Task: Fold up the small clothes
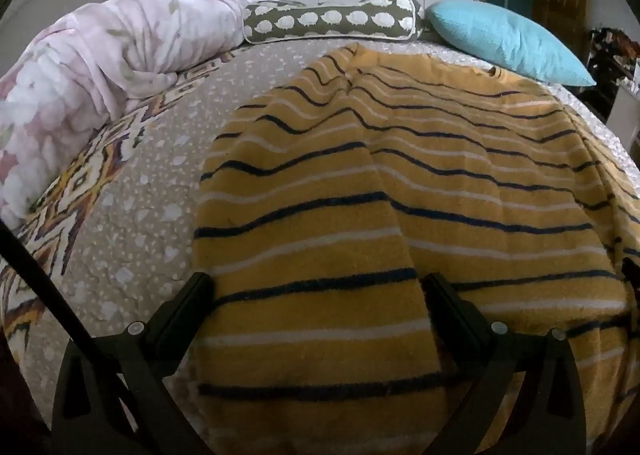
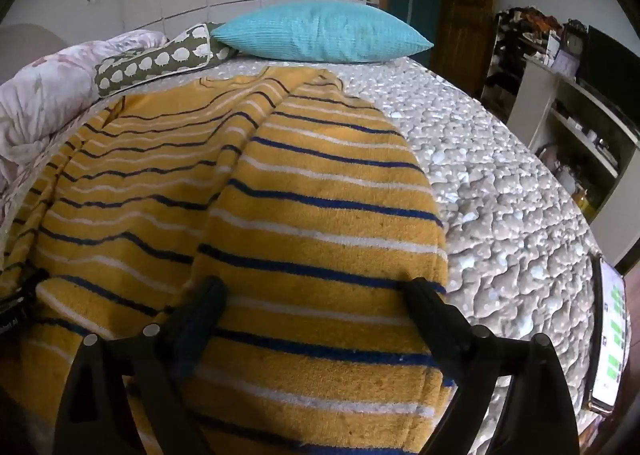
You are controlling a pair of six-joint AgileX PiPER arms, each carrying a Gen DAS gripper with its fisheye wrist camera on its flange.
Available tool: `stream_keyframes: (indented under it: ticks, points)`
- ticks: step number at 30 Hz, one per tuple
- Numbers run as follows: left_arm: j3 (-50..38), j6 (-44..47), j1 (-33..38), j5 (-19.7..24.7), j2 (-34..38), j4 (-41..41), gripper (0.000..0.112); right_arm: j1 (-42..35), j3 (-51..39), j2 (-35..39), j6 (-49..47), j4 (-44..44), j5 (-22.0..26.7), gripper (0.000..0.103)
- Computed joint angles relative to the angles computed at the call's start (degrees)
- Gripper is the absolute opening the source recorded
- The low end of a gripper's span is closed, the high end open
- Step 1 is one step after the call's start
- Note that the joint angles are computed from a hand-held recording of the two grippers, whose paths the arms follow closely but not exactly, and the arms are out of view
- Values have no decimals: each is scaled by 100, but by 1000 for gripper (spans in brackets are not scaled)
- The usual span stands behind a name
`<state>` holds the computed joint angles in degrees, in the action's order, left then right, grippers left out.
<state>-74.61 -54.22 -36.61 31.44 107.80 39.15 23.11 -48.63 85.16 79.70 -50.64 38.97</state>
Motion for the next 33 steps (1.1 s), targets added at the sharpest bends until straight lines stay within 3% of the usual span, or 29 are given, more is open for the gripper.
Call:
stream_keyframes:
  ticks: [8,33]
  points:
    - [60,-692,-235,220,36,767,103,0,52,-25,168,-159,-56,96]
    - [13,-724,-271,312,71,834,103,95,99,-44,450,-295,-54,96]
